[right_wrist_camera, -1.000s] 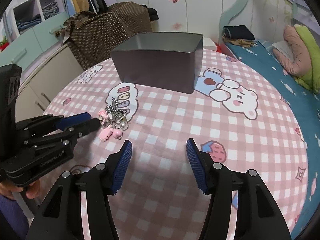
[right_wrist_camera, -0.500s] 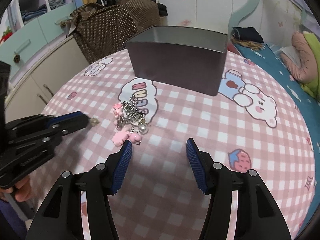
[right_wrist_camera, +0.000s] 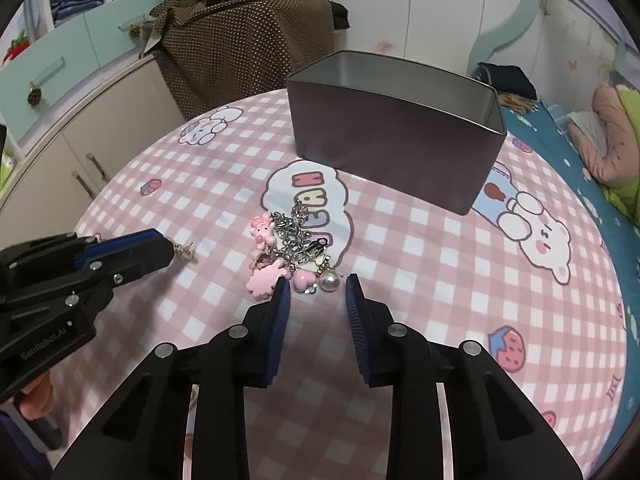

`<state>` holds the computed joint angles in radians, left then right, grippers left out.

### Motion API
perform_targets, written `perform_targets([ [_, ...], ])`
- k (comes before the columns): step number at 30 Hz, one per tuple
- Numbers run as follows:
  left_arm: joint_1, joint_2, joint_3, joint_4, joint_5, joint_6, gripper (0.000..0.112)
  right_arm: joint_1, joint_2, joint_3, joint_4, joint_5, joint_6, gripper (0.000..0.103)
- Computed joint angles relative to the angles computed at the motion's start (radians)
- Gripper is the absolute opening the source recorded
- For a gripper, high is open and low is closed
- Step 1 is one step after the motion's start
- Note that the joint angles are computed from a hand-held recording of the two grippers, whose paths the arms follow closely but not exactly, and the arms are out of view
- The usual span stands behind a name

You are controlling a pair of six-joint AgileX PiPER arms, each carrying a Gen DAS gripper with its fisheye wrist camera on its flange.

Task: Organize jewelry
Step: 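Grasp the pink charm keychain with the right tool while the left tool pinches a silver bead, then lower both held items into the grey box and open both tools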

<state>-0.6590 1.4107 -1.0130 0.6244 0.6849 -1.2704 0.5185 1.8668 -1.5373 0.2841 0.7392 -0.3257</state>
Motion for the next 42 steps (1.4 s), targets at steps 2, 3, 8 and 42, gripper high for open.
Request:
perform_targets([
  [2, 0.001, -0.008, 0.005, 0.003, -0.001, -0.007, 0.009, 0.007, -0.022, 0.020, -0.016, -0.017, 0.025, 0.031],
  [3, 0.001, -0.014, 0.009, 0.009, 0.002, -0.013, 0.009, 0.008, -0.036, 0.033, -0.011, -0.024, 0.026, 0.031],
  [8, 0.004, -0.035, 0.021, 0.018, 0.000, -0.030, 0.009, 0.020, -0.055, 0.037, 0.062, -0.008, -0.013, 0.031],
  [42, 0.214, 0.218, -0.565, -0.395, -0.027, 0.619, 0.009, -0.184, 0.041, -0.384, 0.250, 0.127, -0.120, 0.017],
])
